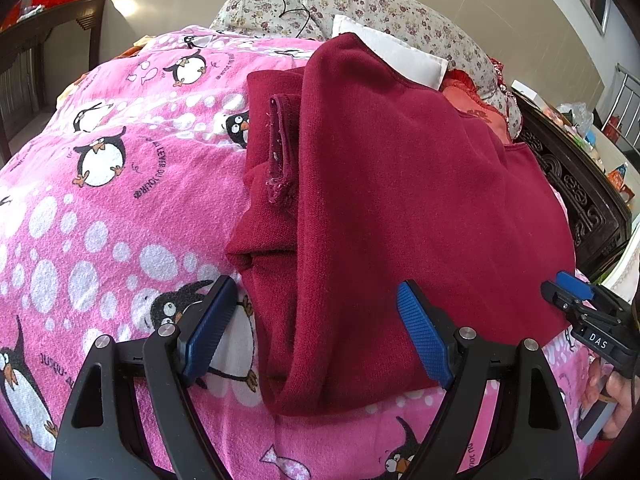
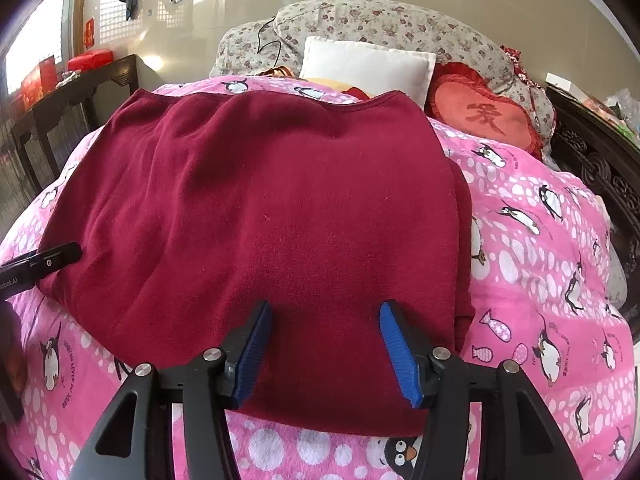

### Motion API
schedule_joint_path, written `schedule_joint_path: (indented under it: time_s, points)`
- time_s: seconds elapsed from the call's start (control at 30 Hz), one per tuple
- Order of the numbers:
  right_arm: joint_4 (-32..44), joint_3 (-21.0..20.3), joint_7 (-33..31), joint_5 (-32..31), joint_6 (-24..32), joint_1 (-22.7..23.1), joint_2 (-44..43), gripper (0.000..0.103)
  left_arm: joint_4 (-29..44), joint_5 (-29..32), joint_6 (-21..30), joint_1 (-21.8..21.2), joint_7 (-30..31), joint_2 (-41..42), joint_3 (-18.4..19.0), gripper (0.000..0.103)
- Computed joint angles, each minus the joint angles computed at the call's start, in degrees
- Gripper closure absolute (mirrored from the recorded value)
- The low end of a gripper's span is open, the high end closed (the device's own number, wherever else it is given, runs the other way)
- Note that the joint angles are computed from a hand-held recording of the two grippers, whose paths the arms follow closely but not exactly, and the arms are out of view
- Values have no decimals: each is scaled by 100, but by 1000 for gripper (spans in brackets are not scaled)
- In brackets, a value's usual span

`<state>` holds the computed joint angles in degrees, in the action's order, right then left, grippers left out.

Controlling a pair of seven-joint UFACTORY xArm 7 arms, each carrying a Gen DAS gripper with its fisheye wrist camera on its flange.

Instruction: Fold small clothes

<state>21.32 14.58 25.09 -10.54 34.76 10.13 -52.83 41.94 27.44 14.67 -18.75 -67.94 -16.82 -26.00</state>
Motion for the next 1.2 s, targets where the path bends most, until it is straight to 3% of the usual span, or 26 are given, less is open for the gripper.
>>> schedule_joint_path:
  time_s: [0.3,0.5,0.7,0.83,0.93,1.0,1.1,1.2]
  points:
    - [-5,21,8,-22,-13,6,30,46,-4,5,-9,-5,-6,-2,6,20]
    - [601,-102,-141,217,57,286,205,46,-285,-295,97,-91,-343,-526,-8,20]
    - [1868,-581,-883,1215,-884,1268,2007,46,-785,-881,-226,-29,-607,-1020,-112,20]
    - [3163,-446,-1187,1576,-795,1492,3508,46,-729,-852,-292,229,-604,-962,-358,20]
    - [4201,-64,-812,973,-333,1297,4511,42,-820,-926,-471,157,-393,-911,-205,19]
    - [4703,26,-541,575,-69,1328,4975,40,-1007,-1125,-977,53,-294,-888,-11,10]
    - [5502,-4,-277,58,480,1528,5646,37,-1145,-1457,-1424,-123,-33,-803,220,6]
    - [6177,-134,58,-550,1232,1850,6236,32,-1162,-1671,-1524,-77,127,-781,155,5]
